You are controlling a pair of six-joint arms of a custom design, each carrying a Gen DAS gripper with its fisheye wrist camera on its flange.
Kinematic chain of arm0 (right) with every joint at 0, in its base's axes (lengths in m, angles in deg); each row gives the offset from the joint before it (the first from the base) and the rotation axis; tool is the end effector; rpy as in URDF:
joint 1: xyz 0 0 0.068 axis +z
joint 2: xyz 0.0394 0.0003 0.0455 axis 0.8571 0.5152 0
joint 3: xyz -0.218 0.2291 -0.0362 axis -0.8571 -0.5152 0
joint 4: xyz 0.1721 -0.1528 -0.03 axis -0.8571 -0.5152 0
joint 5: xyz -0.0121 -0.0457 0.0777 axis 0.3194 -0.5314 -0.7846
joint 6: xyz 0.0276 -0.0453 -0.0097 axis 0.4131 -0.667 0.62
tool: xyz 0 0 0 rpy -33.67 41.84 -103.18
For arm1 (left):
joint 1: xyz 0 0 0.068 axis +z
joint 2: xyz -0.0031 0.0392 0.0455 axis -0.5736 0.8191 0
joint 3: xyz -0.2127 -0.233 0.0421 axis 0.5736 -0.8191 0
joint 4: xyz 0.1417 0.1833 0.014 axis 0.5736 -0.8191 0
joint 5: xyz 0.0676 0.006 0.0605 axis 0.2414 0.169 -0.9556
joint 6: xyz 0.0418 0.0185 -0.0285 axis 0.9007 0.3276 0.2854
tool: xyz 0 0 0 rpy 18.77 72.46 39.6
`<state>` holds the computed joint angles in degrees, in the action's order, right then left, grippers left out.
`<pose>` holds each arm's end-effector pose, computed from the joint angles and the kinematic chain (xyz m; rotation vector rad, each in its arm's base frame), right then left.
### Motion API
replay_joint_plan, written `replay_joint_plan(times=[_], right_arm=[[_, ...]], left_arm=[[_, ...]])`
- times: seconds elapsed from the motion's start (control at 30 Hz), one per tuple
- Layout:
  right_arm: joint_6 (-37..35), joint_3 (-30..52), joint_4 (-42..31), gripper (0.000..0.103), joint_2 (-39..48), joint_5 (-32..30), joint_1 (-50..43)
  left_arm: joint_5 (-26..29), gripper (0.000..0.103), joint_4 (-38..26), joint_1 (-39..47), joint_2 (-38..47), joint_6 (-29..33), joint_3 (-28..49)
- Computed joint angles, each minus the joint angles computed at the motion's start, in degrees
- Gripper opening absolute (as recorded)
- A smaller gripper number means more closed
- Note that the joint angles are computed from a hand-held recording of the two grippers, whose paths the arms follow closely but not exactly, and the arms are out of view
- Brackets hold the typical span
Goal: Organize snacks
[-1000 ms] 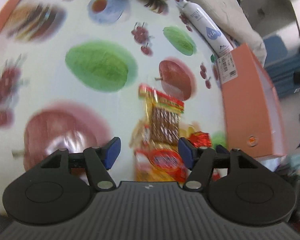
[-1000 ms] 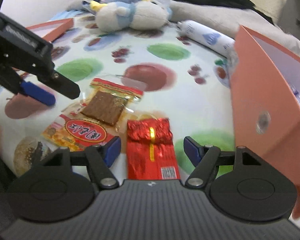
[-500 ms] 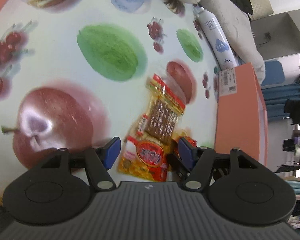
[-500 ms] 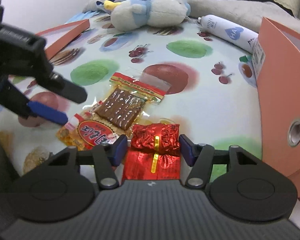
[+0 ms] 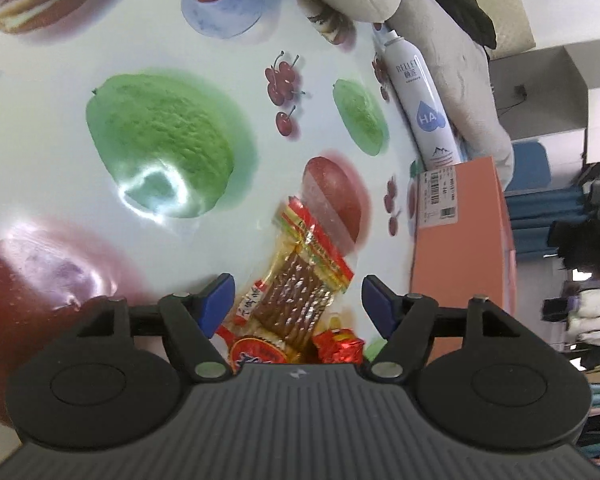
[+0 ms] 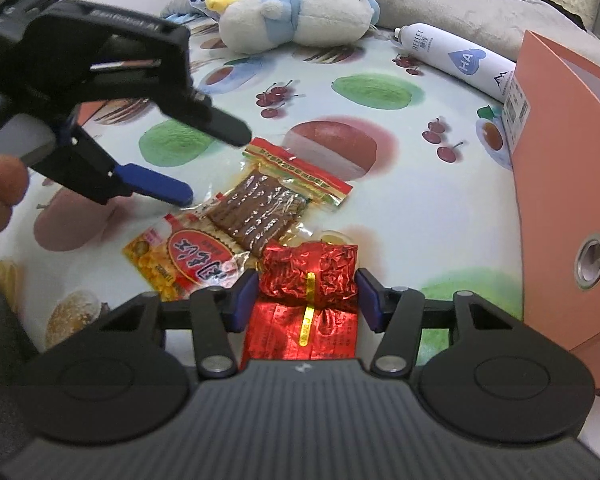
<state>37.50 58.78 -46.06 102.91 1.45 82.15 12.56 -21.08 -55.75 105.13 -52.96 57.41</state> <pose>0.2376 0.1010 0.1618 -0.3602 2.4606 0.2001 0.3363 -0.1446 0.1625 -0.4947 2.6350 -1.0646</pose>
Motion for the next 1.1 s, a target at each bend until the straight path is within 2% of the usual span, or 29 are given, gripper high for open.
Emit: replay_joint_plan(times=[0.1,0.27,0.4,0.47,0.5,0.6,0.83,0.97,1.1], right_arm=[[-0.1,-0.1,0.3,0.055,0.0,-0.4,-0.2],[-0.3,-0.4,0.7,0.055,0.0,-0.9,-0.6],[-0.4,-0.5,0.9,0.055,-0.1,-1.1,-0.8],[-0.4,-0.8,1.3,0.055,-0.1,-1.2,-0.9],[-0.3,-0.9,1.5,0.055,-0.1,-1.2,-0.9],[-0.4,-1.0,1.5,0.055,-0.1,-1.3,-0.9],[-0.5,-1.0,1.5,0.055,-0.2,-1.4,-1.0],[-0.5,-1.2,1.8,0.055,-0.3,-1.5,-1.0],[-0.6,-1.2,2.1,0.055,-0.1,-1.8,-1.1]], left_arm=[[5.5,0.074,4.4,1.7,1.7,-3.6,-1.4],[8.8,0.074,12.4,3.2,2.3,-9.6,-4.9],[12.3,0.074,20.8,4.5,2.8,-14.7,-8.3],[16.3,0.074,27.7,4.9,4.3,-19.2,-9.9],[16.8,0.074,28.0,4.5,4.7,-19.7,-9.6],[13.8,0.074,19.2,3.0,3.8,-14.4,-6.5],[8.8,0.074,5.7,2.4,2.0,-2.0,-0.3],[5.5,0.074,-3.8,2.9,2.3,6.9,6.6],[3.2,0.074,-9.9,2.6,5.4,13.2,13.2]])
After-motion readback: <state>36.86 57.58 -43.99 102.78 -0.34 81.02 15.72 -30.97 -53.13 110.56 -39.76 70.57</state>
